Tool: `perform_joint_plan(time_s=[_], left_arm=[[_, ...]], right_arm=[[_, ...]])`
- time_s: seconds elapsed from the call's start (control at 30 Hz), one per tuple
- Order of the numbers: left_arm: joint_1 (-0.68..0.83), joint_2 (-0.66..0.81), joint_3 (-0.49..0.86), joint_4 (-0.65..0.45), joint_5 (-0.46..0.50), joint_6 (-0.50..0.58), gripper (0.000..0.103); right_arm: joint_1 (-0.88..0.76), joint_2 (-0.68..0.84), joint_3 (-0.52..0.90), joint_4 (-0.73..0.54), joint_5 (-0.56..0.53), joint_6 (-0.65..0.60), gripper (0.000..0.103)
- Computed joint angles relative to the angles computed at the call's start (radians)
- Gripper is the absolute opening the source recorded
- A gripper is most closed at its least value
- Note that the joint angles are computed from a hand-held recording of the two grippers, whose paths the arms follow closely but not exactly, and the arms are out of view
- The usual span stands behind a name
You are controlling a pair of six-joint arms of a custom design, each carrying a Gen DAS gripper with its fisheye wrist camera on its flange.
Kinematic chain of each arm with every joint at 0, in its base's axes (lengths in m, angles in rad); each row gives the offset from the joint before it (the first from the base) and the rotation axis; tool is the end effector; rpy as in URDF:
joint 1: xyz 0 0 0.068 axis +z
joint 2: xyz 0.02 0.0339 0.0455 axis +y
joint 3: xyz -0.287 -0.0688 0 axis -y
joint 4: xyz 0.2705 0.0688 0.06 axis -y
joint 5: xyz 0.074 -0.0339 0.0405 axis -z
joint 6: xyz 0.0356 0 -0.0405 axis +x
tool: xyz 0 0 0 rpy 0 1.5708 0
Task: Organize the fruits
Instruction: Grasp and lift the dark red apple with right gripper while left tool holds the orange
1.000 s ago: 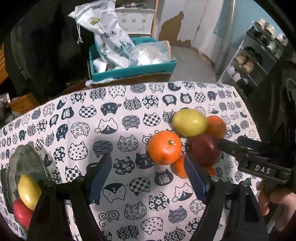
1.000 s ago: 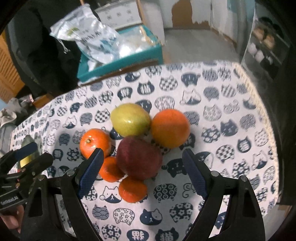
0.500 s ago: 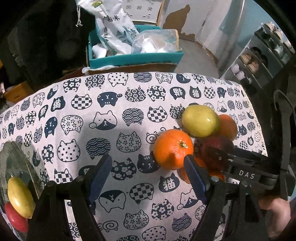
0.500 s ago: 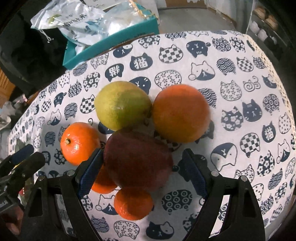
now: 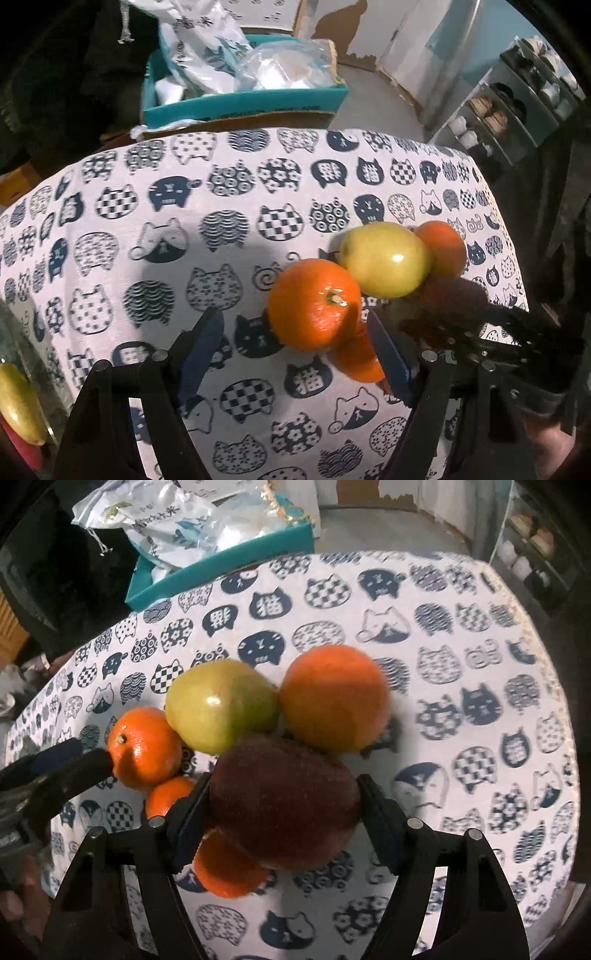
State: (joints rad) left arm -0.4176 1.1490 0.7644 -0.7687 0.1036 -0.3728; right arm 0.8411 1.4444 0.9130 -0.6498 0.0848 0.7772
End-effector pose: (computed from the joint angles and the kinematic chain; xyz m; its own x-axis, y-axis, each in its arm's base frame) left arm 0.1997 -0.0926 0.2295 -0.9390 0.0203 -0.3432 0.1071 0.9659 -0.2357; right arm 0.1949 0.2134 0.2116 -0.9454 -0.0089 -0.3257 -0.0817 0.9742 0.2105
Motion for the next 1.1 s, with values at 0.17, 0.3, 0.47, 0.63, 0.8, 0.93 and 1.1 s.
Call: perform_joint_plan(time_s=[0.17, 0.3, 0.47, 0.63, 0.8, 0.93, 1.1], left_arm=[[-0.043, 0.083, 0.005, 0.044, -0.01, -0.023, 0.081], [-0.052, 0.142, 0.008, 0.064, -0.02, -0.034, 0.081], [-0.042, 0.178, -0.007, 0.1, -0.003, -0.045, 0.079], [-0.058, 0.166, -0.019, 0.125, -0.005, -0.025, 0.067], [-0.081, 0.136, -0.03, 0.114, -0.046, -0.034, 0.066], [-0.093, 0.095, -0.024, 0.08, -0.068, -0.04, 0.066], [-0.117, 0.014, -0.005, 0.019, -0.114, -0.039, 0.066]], right_arm=[[0.006, -0.059, -0.008, -0.042, 0.058, -0.022, 0.075], [-0.008, -0.096, -0.024, -0.055, 0.064, -0.034, 0.075], [-0.02, -0.131, -0.042, -0.068, 0.083, -0.042, 0.075], [-0.022, -0.136, -0.043, -0.067, 0.1, -0.049, 0.075], [-0.01, -0.137, -0.033, -0.069, 0.124, -0.063, 0.075], [0.011, -0.143, -0.011, -0.087, 0.164, -0.074, 0.075], [0.036, -0.153, 0.023, -0.103, 0.203, -0.078, 0.075]])
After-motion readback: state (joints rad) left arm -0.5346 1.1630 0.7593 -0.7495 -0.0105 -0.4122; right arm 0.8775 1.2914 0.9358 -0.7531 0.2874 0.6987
